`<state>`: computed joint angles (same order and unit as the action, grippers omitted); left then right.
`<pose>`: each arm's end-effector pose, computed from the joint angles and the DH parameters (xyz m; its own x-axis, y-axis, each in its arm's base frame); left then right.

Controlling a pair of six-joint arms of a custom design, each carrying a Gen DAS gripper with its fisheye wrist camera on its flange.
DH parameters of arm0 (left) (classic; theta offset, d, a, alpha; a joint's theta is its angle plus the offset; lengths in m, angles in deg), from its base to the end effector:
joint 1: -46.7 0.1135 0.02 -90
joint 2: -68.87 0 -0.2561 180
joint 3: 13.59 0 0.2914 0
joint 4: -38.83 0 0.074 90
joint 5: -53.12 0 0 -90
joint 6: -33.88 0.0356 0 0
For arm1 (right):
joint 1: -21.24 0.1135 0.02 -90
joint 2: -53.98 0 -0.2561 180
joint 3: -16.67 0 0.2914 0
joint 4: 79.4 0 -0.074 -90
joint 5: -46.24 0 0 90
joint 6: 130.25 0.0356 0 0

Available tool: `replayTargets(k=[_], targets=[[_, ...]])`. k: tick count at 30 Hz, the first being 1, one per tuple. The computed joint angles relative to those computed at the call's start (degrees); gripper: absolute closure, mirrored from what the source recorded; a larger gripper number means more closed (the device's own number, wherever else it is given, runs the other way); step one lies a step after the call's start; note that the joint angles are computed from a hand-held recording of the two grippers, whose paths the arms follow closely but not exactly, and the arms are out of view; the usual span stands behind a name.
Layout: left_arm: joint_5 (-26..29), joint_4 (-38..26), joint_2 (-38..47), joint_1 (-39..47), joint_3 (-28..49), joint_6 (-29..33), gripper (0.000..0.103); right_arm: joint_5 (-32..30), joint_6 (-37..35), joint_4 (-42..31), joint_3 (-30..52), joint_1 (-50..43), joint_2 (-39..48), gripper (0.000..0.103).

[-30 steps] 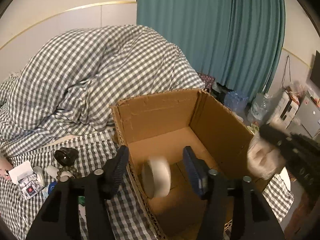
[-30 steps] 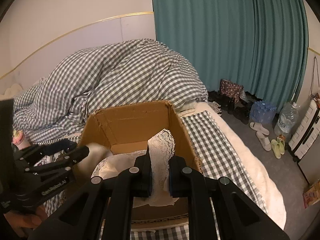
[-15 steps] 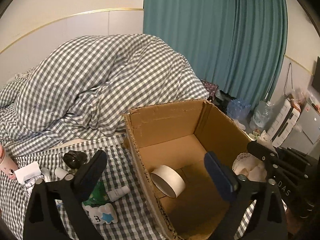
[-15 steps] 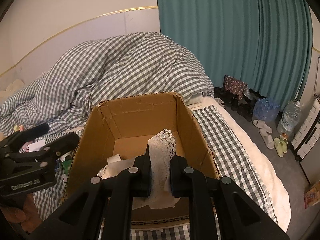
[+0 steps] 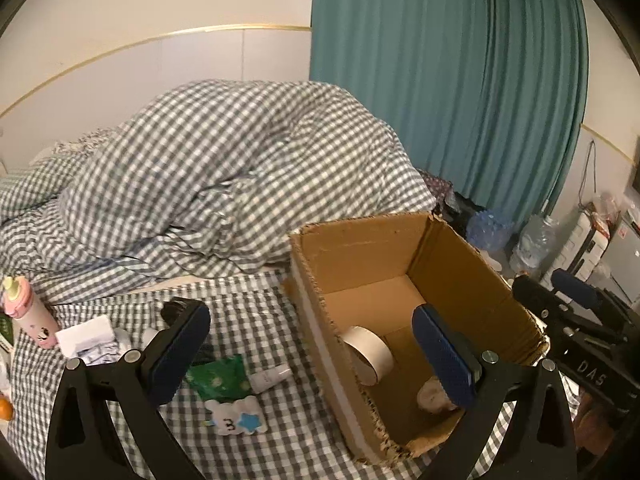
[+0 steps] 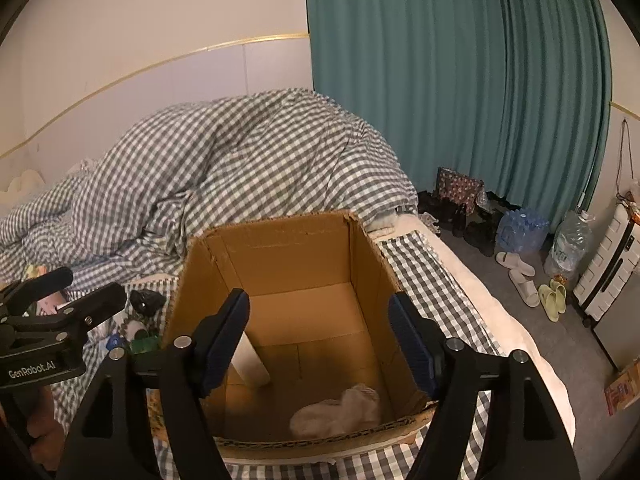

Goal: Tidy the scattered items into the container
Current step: 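Lower the lace cloth into the box and open the right gripper, then withdraw both grippers from the box back toward the items on the bed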

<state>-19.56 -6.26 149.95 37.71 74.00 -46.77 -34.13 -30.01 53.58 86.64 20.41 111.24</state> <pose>0.3482 -0.0658 0.3322 -0.5462 0.2434 -0.8015 0.4741 0.8787 -0.0562 0.2558 -0.0097 0.3315 -0.5275 0.1829 -0.8296 0.2502 0.9667 0.0540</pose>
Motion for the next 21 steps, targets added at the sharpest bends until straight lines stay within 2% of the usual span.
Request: replayTargets(k=[6, 13, 21], targets=[[0.03, -0.51, -5.23, 3.87, -2.16, 1.94, 0.000, 3.67, 2.31, -2.48, 1.18, 3.98, -3.57, 0.016], [0.90, -1.30, -9.81, 9.84, -3.63, 3.97, 0.000, 10.63, 5.03, -5.54, 3.82, 13.31, -5.62, 0.009], [8.13, -3.83, -12.42, 20.38, -3.56, 6.75, 0.000, 19.42, 8.59, -8.19, 6.86, 24.70, -6.01, 0.005]])
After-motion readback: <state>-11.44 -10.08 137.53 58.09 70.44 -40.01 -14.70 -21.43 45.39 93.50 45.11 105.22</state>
